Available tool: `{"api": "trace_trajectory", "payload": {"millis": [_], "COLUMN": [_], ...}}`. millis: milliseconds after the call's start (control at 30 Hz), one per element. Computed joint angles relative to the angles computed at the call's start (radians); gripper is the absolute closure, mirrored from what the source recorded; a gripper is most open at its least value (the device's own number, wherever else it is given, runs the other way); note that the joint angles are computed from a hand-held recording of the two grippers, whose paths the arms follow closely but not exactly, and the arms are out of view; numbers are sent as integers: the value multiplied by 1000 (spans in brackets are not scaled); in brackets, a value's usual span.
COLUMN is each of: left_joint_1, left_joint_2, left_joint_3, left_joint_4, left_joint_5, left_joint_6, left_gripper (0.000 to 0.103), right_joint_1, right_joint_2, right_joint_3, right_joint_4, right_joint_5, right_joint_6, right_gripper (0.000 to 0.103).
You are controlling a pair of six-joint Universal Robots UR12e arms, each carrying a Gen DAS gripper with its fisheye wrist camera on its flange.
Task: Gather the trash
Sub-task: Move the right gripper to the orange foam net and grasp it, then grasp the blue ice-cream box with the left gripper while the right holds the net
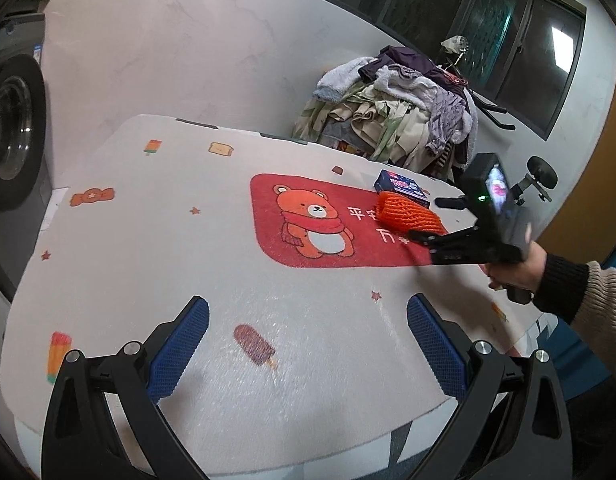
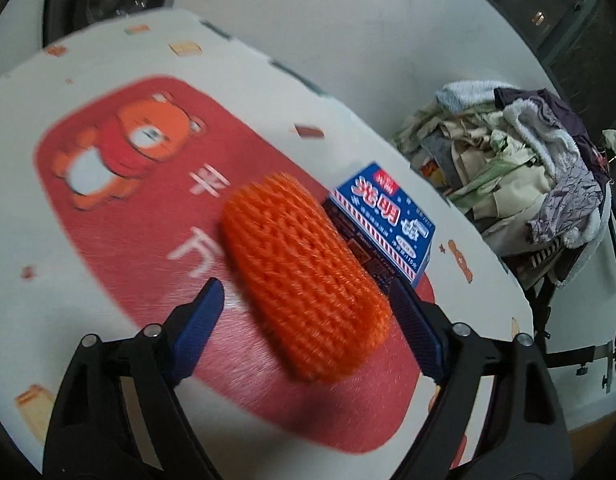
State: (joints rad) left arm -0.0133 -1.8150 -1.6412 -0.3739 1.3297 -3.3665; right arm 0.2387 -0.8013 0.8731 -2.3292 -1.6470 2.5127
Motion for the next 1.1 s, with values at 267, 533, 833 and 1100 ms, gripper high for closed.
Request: {"api": "trace_trajectory", "payload": {"millis": [267, 533, 833, 1100], "left_joint_1": [-8, -58, -140, -183], "left_joint_2": [-59, -207, -489, -742], "left_joint_3": [88, 339, 825, 1270], "left_joint_4": [-33, -195, -487, -762], "left_joint_5": [-47, -103, -39, 61], "left_joint_6": [-22, 49, 112, 116], "left_gripper": [6, 6, 6, 6], "right_joint_1": [-65, -150, -189, -218], "right_joint_2": [-60, -161, -150, -148], "right_joint_3": [93, 272, 316, 323], "right_joint_4": [-53, -274, -380, -370], "right_joint_5": [250, 294, 124, 238], "right_joint_6": [206, 522, 781, 838], "right_gripper": [76, 77, 77, 77]}}
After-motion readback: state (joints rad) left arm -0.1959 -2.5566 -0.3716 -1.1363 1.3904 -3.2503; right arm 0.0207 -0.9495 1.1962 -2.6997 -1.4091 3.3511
